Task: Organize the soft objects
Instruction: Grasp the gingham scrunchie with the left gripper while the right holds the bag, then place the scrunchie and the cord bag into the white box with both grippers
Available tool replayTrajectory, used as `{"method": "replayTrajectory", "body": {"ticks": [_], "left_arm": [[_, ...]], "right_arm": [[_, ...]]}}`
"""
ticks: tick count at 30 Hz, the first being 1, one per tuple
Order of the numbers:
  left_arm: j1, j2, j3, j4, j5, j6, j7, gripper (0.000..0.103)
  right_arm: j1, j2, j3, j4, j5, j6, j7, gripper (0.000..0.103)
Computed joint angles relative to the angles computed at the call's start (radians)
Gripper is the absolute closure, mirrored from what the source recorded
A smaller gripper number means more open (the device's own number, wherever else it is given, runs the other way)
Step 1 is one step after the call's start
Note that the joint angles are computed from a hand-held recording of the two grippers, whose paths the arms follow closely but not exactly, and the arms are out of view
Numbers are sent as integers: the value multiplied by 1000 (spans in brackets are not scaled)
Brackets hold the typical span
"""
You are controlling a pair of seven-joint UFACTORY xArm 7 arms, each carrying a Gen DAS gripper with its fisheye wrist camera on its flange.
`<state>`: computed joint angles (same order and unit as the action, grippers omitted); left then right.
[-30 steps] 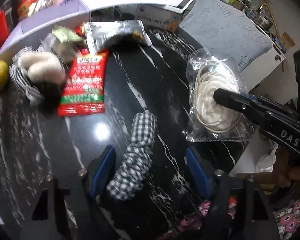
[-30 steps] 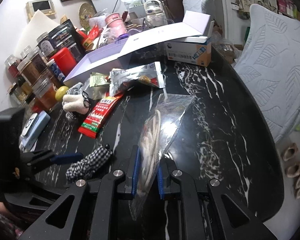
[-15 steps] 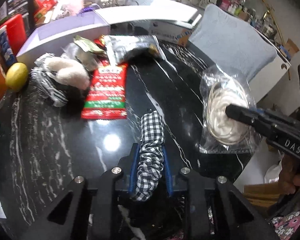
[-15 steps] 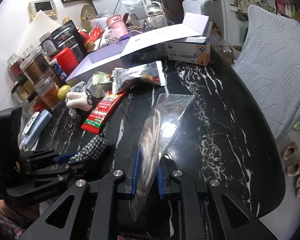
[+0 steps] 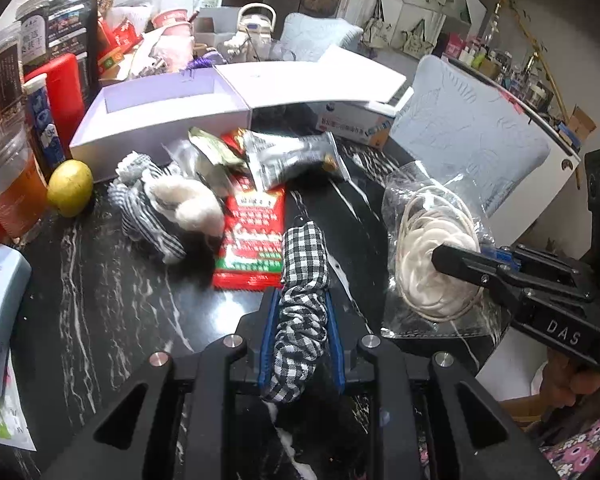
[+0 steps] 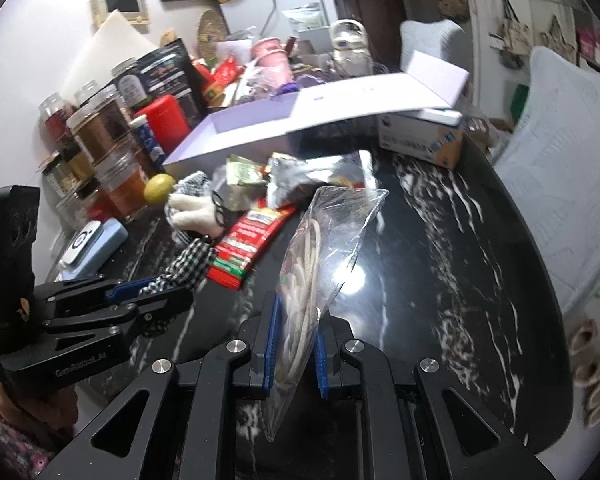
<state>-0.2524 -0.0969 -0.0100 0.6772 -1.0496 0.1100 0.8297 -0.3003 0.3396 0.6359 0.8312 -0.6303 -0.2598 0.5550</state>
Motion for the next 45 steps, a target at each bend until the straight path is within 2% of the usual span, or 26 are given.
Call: {"method": "replayTrajectory", "body": {"ticks": [3,7,10,14,22,31,39,44,45], "left_arm": [[-7,3,13,25,-88,-14,79,80],[9,7,15,59,-178,-8,159,80],[24,5,8,76,-206,-18,188,80],[40,10,7,110,-247,-19,234,80],[88,44,0,216,-343,-22,346,80],[139,102,-27,334,-378,-49,413,80],[181,180,-50,471,-395,-61,472,80],[224,255,-70,568,-336,-49,437,80],[230,278,-71,592,-293,-51,395,80]], "right_arm": [[23,7,-1,26,-1,4,-15,87],[4,37,51,69,-2,34,-62,87],[-2,62,82,101,19,45,-111,87],[-83,134,198,159,14,75,-184,87],[-82,210,262,282,61,114,-340,87],[35,264,194,456,167,132,-474,87],[68,361,224,614,243,182,-610,87],[148,437,191,771,297,246,-688,87],[165,452,183,802,308,261,-703,87]]}}
